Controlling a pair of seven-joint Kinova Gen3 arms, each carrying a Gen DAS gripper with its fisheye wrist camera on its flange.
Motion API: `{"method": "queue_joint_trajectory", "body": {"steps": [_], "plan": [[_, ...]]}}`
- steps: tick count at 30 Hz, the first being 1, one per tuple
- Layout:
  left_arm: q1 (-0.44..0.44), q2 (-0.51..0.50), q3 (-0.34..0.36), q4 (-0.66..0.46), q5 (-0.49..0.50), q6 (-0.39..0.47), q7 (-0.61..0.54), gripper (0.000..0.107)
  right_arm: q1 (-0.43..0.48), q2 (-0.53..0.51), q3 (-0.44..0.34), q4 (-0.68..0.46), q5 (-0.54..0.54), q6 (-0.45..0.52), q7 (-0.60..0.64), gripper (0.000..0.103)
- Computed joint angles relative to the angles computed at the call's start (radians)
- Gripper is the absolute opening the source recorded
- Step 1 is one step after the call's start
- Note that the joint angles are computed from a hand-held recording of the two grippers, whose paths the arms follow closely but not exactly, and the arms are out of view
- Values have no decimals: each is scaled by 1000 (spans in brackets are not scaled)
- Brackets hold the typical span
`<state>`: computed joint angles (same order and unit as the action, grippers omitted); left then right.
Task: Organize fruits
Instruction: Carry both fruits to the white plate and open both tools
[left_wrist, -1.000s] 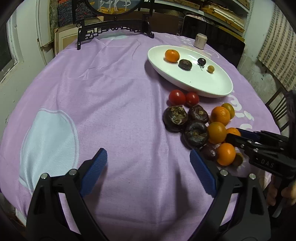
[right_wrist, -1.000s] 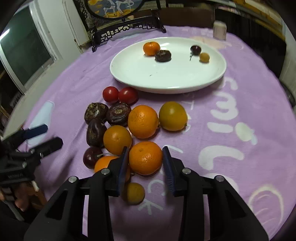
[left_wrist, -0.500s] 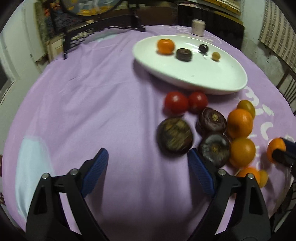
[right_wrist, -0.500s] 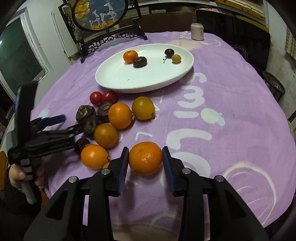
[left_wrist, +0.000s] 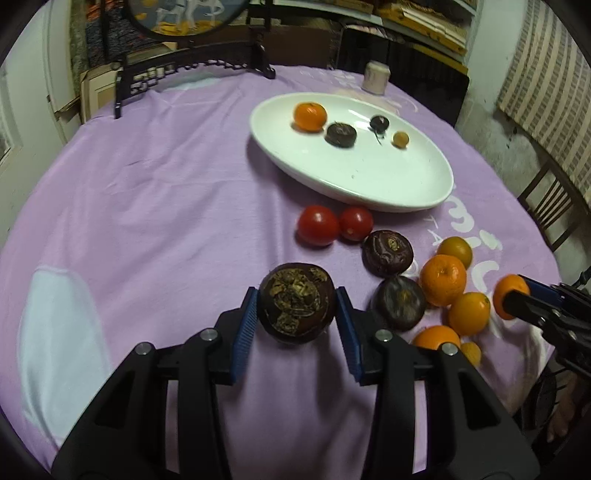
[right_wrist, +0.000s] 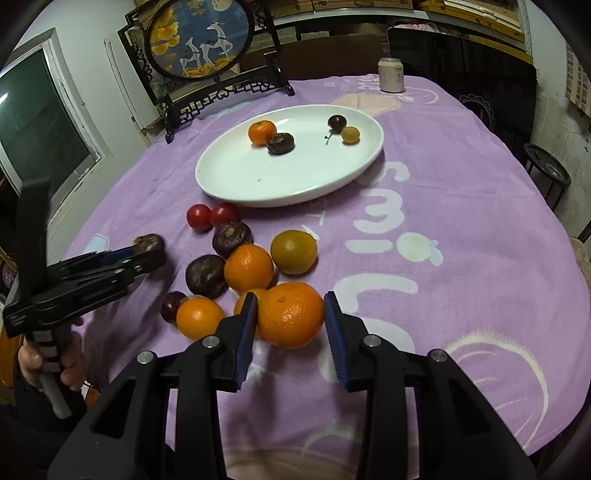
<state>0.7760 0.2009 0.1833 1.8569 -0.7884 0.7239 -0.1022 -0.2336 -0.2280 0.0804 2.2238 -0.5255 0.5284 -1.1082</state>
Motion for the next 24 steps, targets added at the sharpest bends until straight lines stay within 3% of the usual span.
{"method": "queue_joint_trajectory", "body": {"steps": [3, 7, 10, 13, 16, 18, 20, 22, 24], "plan": [[2, -42, -4, 22, 18, -2, 8, 42, -8, 4, -6, -9, -3, -3, 2, 37], [79, -62, -72, 11, 5, 10, -3, 42, -10, 7, -22, -23, 12, -5, -13, 37], [90, -59, -100, -21, 52, 14, -90, 42, -8, 15, -23, -34, 21, -2, -23, 37], [28, -28, -59, -104, 83, 55, -212, 42, -9, 33, -18, -67, 21, 5, -12, 37], [2, 21, -80, -226, 133, 107, -334, 42, -8, 72, -38, -132, 35, -23, -6, 37], [-69, 74, -54, -319, 161, 116, -398, 42, 13, 122, -63, -197, 32, -31, 11, 37], [-150, 145, -9, -412, 155, 123, -427, 42, 8, 210, -62, -290, 25, -41, 21, 37], [-215, 218, 36, -504, 161, 150, -450, 43, 2, 298, -69, -382, 83, -26, -32, 37], [-250, 277, 47, -586, 225, 182, -499, 43, -66, 390, -10, -466, 165, -10, -98, 37]]}}
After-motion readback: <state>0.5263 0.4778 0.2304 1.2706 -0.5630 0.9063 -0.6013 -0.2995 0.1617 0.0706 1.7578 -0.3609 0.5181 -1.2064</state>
